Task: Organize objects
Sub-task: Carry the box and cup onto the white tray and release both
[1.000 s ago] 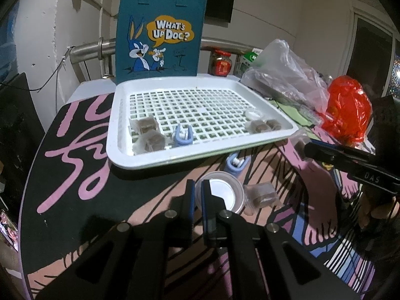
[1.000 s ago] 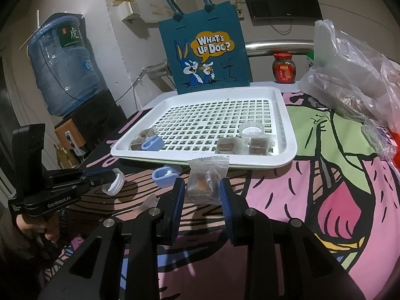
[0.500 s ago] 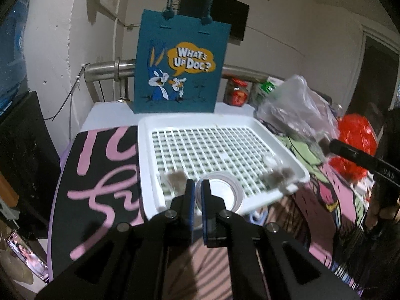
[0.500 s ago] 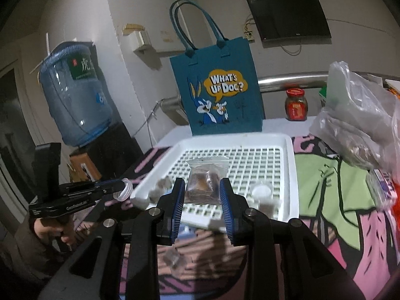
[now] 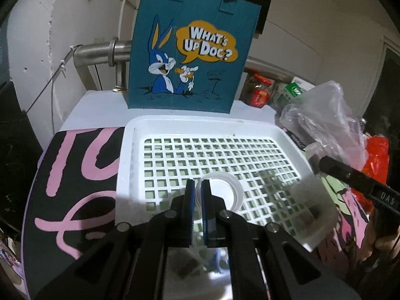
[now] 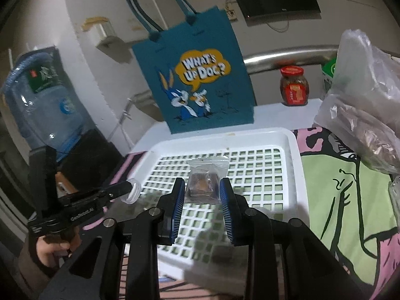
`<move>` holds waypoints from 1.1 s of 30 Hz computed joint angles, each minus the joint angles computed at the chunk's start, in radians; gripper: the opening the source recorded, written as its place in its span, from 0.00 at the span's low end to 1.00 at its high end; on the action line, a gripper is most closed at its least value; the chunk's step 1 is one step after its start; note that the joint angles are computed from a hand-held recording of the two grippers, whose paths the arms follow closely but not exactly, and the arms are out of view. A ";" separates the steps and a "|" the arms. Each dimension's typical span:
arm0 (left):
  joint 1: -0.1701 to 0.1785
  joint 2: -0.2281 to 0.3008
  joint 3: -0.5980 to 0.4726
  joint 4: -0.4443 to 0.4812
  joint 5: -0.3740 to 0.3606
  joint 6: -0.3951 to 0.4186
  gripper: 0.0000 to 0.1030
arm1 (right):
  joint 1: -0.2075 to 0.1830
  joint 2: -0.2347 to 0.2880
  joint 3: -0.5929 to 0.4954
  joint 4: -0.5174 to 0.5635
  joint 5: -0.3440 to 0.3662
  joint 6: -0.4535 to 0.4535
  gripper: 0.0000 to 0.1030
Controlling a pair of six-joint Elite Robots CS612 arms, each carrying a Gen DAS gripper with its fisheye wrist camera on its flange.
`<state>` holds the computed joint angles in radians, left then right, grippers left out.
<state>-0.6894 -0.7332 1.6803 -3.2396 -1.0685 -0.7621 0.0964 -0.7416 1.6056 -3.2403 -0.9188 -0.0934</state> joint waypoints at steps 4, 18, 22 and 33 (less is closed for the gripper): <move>0.004 0.014 -0.030 0.060 0.005 0.003 0.05 | 0.012 0.020 -0.029 0.060 -0.041 -0.031 0.27; 0.025 0.045 -0.063 0.107 -0.053 -0.011 0.08 | 0.051 0.053 -0.077 0.183 -0.208 -0.153 0.29; 0.026 0.040 -0.048 0.048 -0.079 -0.016 0.32 | 0.053 0.048 -0.068 0.153 -0.224 -0.134 0.55; -0.018 0.018 0.016 -0.149 0.025 0.029 0.52 | 0.011 0.010 0.040 -0.161 -0.132 0.037 0.77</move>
<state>-0.7071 -0.7149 1.6967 -3.3888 -1.0440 -0.7327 0.1070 -0.7314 1.6457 -3.4017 -1.0503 -0.0566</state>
